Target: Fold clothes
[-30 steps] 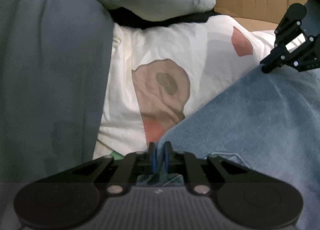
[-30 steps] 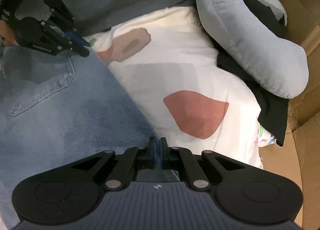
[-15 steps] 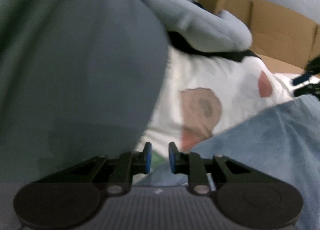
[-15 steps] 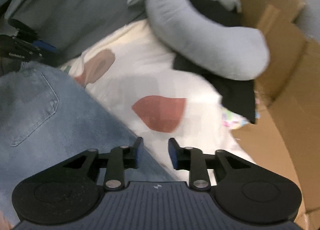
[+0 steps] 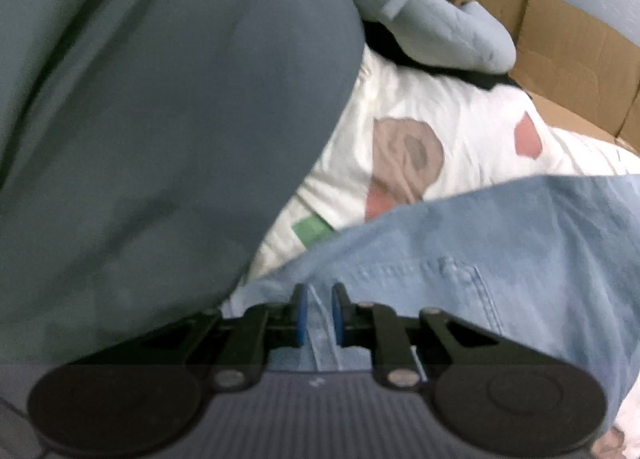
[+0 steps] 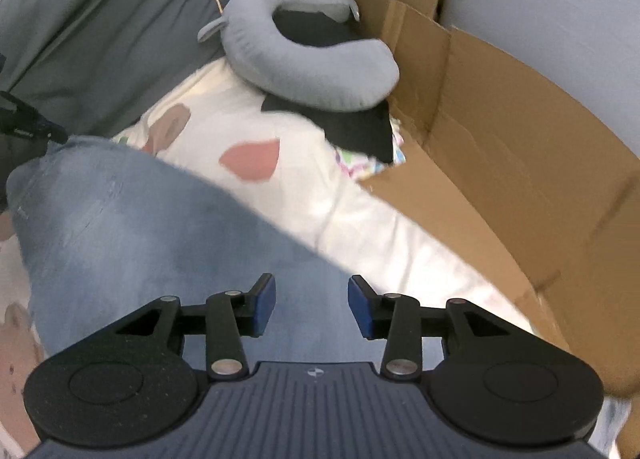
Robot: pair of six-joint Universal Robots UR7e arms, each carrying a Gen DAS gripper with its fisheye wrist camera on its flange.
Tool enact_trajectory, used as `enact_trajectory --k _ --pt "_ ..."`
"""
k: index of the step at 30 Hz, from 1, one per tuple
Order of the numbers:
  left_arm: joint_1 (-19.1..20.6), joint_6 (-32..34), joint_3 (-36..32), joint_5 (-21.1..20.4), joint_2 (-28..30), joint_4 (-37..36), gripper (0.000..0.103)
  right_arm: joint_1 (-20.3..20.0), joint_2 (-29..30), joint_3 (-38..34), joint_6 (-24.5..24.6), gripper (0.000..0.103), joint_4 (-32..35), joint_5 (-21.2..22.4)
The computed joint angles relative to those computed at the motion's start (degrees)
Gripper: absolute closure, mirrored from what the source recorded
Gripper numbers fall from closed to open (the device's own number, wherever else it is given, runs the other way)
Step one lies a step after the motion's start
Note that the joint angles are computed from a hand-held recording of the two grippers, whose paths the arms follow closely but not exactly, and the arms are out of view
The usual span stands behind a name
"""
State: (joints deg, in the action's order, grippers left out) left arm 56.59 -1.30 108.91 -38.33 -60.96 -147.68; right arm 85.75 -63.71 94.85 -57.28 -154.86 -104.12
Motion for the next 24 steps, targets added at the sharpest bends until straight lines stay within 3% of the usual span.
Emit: enact_trajectory --k 3,7,11,14,17,19,21,23,24 --pt "0.75 -2.16 -0.57 0.46 1.07 2.53 0.089 -1.55 -3.74 4.45 0.67 0.042 -2.00 1.47" --pt "2.60 -8.58 -3.26 1.37 3.25 6.16 0.092 -3.24 -7.07 8.85 4.64 0.041 -4.78 1.79" --pt "3.70 -12.67 -5.79 2.81 5.82 6.55 0.090 -5.86 -12.43 13.51 5.90 0.034 -5.85 5.29" --pt "3.28 -11.73 -8.07 6.34 8.22 8.36 0.087 -7.83 -14.70 15.11 9.33 0.034 -6.06 5.66" --pt "1.81 -11.35 -7.52 6.37 7.90 4.22 0.086 -9.87 -17.30 16.68 10.69 0.034 -5.43 6.49" --pt "0.69 -11.81 -7.47 6.54 7.86 5.38 0.074 -11.36 -19.32 17.26 9.23 0.033 -3.58 7.30" --pt "-0.73 -11.79 -6.98 6.61 8.14 4.90 0.048 -12.60 -20.37 17.33 8.27 0.032 -3.47 7.64" --pt "-2.16 -12.78 -6.57 6.28 8.83 4.12 0.039 -13.95 -21.46 17.09 9.13 0.031 -2.63 8.24" --pt "-2.84 -13.36 -6.53 6.05 9.31 3.98 0.038 -14.67 -22.01 16.82 10.45 0.031 -1.84 8.66"
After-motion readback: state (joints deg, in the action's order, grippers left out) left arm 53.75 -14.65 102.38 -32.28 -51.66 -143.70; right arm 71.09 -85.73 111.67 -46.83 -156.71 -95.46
